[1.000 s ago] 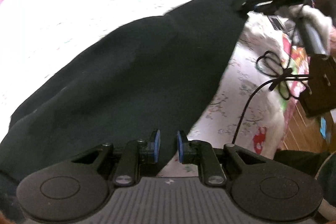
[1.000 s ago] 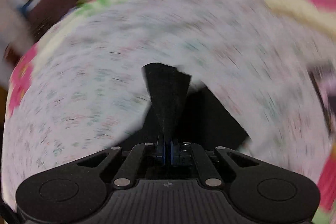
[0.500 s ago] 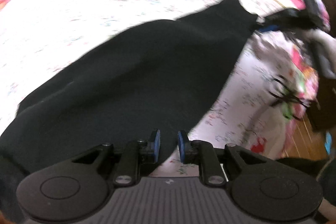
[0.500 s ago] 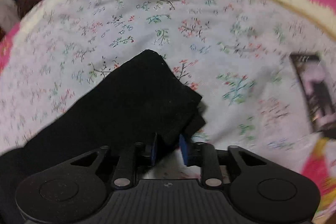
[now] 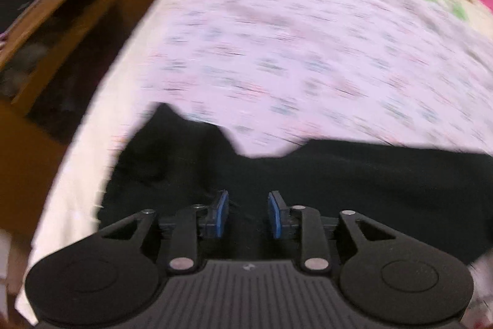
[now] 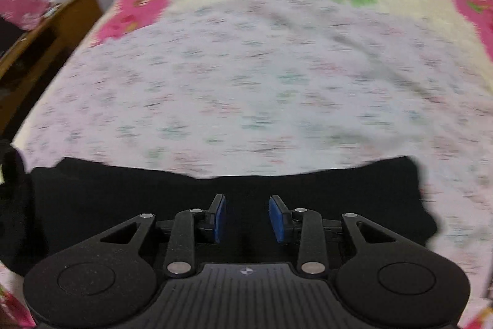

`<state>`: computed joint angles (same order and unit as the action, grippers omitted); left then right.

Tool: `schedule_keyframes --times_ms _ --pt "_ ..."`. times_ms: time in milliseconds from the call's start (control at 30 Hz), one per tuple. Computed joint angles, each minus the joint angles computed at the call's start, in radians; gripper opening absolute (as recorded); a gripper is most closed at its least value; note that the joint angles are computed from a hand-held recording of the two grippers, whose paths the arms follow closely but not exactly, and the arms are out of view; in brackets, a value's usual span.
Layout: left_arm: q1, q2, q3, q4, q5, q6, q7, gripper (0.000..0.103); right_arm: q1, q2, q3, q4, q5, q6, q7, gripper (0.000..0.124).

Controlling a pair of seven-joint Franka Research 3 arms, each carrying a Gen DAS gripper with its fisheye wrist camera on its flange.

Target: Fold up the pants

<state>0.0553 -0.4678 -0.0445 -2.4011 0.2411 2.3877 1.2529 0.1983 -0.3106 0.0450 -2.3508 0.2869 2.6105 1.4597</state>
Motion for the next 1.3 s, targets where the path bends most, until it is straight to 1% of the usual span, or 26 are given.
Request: schedule_keyframes --times_ms 33,100,133,167,200,233,267,300,333,367,400,467,500,533,633,667,700,733,767,800,867,967,1033,1167,1300 --pt "0.018 0.016 -0.002 0.010 0.009 0.008 -0.029 0.042 0.026 0.022 0.005 0.020 0.028 -0.011 -0.009 0.025" --pt "0.027 0.038 0.011 0.019 -0.017 0.035 -0.070 0.045 0.068 0.060 0.019 0.053 0.070 -0.003 -0.035 0.025" --pt "0.034 0.046 0.005 0.019 -0.012 0.060 -0.095 0.049 0.086 0.072 0.026 0.066 0.087 0.001 -0.041 0.025" --pt "0.053 0.055 -0.015 0.023 0.021 0.080 -0.138 0.055 0.104 0.091 0.032 0.086 0.107 0.001 -0.050 0.025" --pt "0.079 0.062 -0.041 0.030 0.072 0.082 -0.194 0.060 0.118 0.108 0.033 0.103 0.128 0.001 -0.064 0.025" --pt "0.103 0.084 -0.071 0.055 0.121 0.063 -0.267 0.071 0.131 0.124 0.036 0.121 0.147 0.000 -0.078 0.025" --pt "0.111 0.107 -0.083 0.076 0.148 0.052 -0.323 0.074 0.143 0.137 0.035 0.140 0.169 -0.007 -0.099 0.025" --pt "0.114 0.124 -0.087 0.089 0.168 0.052 -0.375 0.075 0.151 0.142 0.033 0.149 0.193 -0.010 -0.123 0.025" --pt "0.120 0.141 -0.095 0.104 0.194 0.038 -0.439 0.076 0.154 0.141 0.032 0.153 0.205 -0.015 -0.138 0.026" --pt "0.124 0.163 -0.103 0.127 0.216 0.002 -0.503 0.079 0.160 0.144 0.030 0.158 0.225 -0.016 -0.159 0.026" --pt "0.127 0.190 -0.112 0.156 0.240 -0.051 -0.567 0.079 0.163 0.145 0.026 0.163 0.248 -0.022 -0.183 0.027" --pt "0.121 0.224 -0.117 0.193 0.286 -0.136 -0.649 0.079 0.163 0.133 0.019 0.157 0.285 -0.037 -0.210 0.029" --pt "0.113 0.226 -0.117 0.195 0.310 -0.162 -0.681 0.079 0.164 0.133 0.017 0.157 0.303 -0.043 -0.221 0.030" --pt "0.103 0.230 -0.113 0.198 0.324 -0.182 -0.700 0.081 0.162 0.128 0.008 0.152 0.329 -0.053 -0.242 0.030" --pt "0.075 0.247 -0.081 0.203 0.314 -0.197 -0.722 0.081 0.150 0.117 -0.010 0.137 0.382 -0.080 -0.281 0.031" --pt "0.072 0.255 -0.068 0.202 0.302 -0.189 -0.733 0.078 0.143 0.116 -0.013 0.133 0.392 -0.090 -0.282 0.031" --pt "0.071 0.255 -0.051 0.190 0.280 -0.164 -0.738 0.072 0.136 0.114 -0.015 0.130 0.399 -0.099 -0.281 0.031" --pt "0.071 0.253 -0.031 0.176 0.244 -0.130 -0.735 0.052 0.129 0.109 -0.020 0.127 0.407 -0.112 -0.285 0.031" --pt "0.071 0.253 -0.010 0.166 0.191 -0.100 -0.717 0.035 0.122 0.102 -0.023 0.122 0.412 -0.115 -0.291 0.031" --pt "0.072 0.244 0.003 0.151 0.147 -0.081 -0.704 0.031 0.115 0.093 -0.026 0.113 0.415 -0.112 -0.299 0.031" --pt "0.080 0.231 0.003 0.141 0.139 -0.074 -0.689 0.028 0.101 0.079 -0.031 0.100 0.415 -0.108 -0.307 0.031" --pt "0.079 0.196 -0.011 0.137 0.168 -0.106 -0.629 0.027 0.082 0.067 -0.039 0.086 0.408 -0.107 -0.307 0.031" --pt "0.076 0.160 -0.004 0.119 0.150 -0.119 -0.587 0.027 0.073 0.064 -0.041 0.080 0.402 -0.101 -0.307 0.031" --pt "0.090 0.045 0.009 0.054 0.124 -0.156 -0.555 0.026 0.074 0.064 -0.044 0.084 0.410 -0.113 -0.335 0.031" --pt "0.109 -0.078 0.019 -0.023 0.116 -0.214 -0.523 0.024 0.083 0.066 -0.044 0.096 0.425 -0.151 -0.376 0.031"
